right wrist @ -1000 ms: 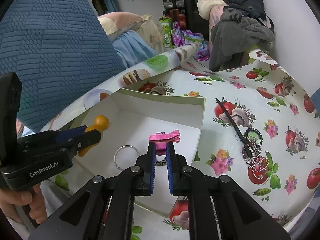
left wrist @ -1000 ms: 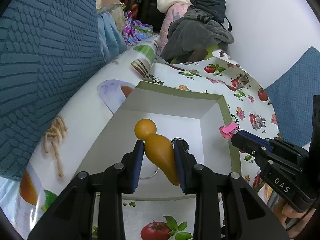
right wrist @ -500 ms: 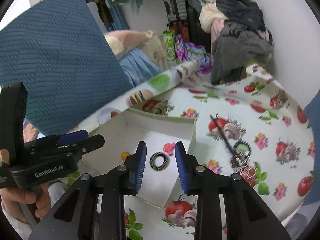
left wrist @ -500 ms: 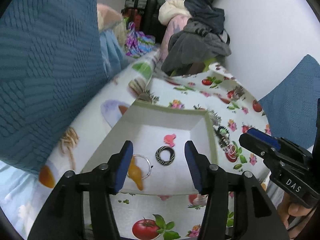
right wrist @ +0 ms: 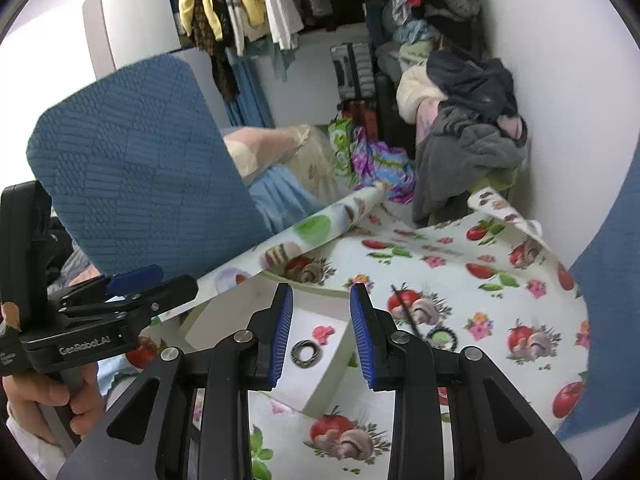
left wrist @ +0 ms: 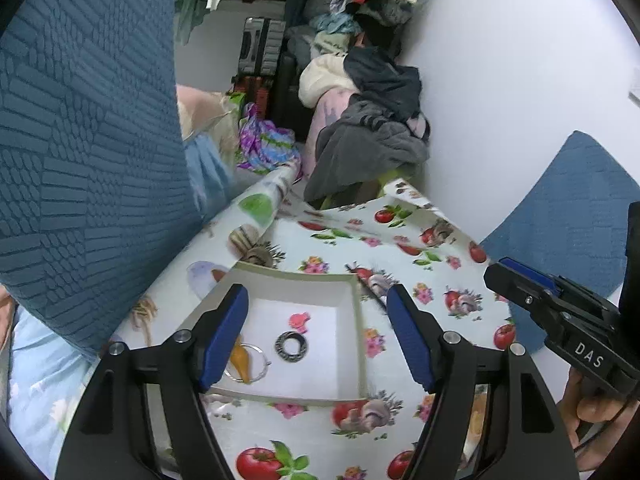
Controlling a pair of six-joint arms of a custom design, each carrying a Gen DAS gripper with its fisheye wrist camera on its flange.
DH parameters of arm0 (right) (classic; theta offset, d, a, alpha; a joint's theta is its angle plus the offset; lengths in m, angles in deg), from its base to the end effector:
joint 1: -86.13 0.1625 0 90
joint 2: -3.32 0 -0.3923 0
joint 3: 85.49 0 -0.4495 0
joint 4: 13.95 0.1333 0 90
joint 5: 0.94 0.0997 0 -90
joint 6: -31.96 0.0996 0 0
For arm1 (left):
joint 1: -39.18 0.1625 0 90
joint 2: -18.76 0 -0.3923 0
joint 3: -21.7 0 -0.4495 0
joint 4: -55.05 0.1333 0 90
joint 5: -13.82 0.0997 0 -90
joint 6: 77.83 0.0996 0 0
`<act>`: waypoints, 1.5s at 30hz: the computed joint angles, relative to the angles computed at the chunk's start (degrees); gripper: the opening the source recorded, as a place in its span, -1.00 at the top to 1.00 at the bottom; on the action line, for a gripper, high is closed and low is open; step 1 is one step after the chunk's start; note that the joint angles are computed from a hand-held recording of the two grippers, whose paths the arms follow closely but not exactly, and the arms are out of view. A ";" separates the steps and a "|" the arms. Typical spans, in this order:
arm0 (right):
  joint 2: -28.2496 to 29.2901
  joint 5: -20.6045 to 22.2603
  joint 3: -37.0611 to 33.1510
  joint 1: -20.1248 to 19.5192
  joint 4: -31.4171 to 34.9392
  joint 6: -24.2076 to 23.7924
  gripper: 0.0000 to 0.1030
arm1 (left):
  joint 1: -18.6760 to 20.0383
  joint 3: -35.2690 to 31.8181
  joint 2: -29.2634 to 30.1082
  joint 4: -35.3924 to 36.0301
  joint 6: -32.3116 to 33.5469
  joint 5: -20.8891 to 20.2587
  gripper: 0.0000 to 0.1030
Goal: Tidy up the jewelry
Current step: 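Move both tools back from the box to the jewelry pile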
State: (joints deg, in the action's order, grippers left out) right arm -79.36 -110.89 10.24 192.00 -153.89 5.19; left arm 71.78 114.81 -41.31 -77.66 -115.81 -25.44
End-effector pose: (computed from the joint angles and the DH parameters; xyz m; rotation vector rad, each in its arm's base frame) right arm 0.2661 -0.5729 0.4351 0.8098 -2.4978 0.8265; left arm -0.4607 -0.5444 0.2120 0.3197 2.4569 -1.0091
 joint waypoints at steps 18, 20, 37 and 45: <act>-6.67 -0.64 4.28 -5.24 -2.11 -3.70 0.46 | -1.55 -0.70 6.13 -10.86 3.08 -1.14 -0.40; -7.45 -0.14 5.04 -6.35 -2.42 -4.00 0.46 | -1.37 -1.03 7.24 -10.17 2.83 -1.49 -0.40; -9.93 4.29 10.59 -17.66 -5.21 -6.82 0.46 | 0.62 -4.11 16.56 -10.79 5.25 -9.33 -0.14; -3.11 6.13 5.58 -21.63 -3.67 -9.13 0.46 | 3.10 -7.12 20.23 -10.15 2.98 -14.32 0.23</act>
State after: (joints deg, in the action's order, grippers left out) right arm -82.47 -104.77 15.82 170.37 -157.56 -3.94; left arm 74.88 107.69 -21.09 -87.81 -112.83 -39.75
